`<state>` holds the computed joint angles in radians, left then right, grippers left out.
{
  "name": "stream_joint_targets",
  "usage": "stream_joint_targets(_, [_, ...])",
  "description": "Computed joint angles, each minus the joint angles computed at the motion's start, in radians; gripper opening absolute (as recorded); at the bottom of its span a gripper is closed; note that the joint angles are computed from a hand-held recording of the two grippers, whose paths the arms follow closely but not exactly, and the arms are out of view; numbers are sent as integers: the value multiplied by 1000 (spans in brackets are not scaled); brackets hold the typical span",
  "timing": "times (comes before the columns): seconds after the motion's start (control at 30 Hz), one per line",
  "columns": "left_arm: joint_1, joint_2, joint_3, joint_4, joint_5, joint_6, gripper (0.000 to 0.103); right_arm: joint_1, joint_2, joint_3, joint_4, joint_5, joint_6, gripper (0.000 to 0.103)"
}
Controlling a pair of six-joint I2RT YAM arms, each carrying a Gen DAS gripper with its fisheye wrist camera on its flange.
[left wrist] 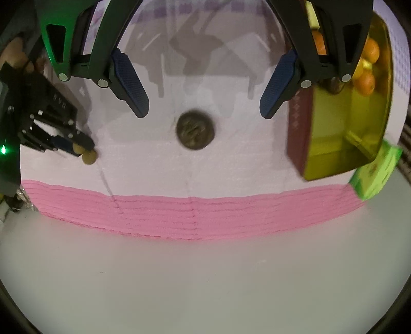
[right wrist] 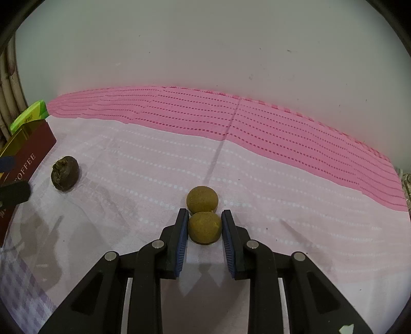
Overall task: Organize fruits
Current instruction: 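Grasp the dark brown fruit on the cloth with the left gripper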
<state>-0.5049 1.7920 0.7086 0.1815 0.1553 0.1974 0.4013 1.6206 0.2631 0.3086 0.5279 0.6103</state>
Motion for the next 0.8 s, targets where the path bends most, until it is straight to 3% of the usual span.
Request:
stream_joint_targets(0.5, [-24, 220, 206, -52, 4, -52, 53, -14, -3, -19, 36, -25, -3, 25])
stream_joint_targets(0.8, [-31, 256, 210, -31, -5, -57, 44, -14, -7, -19, 32, -27, -2, 25])
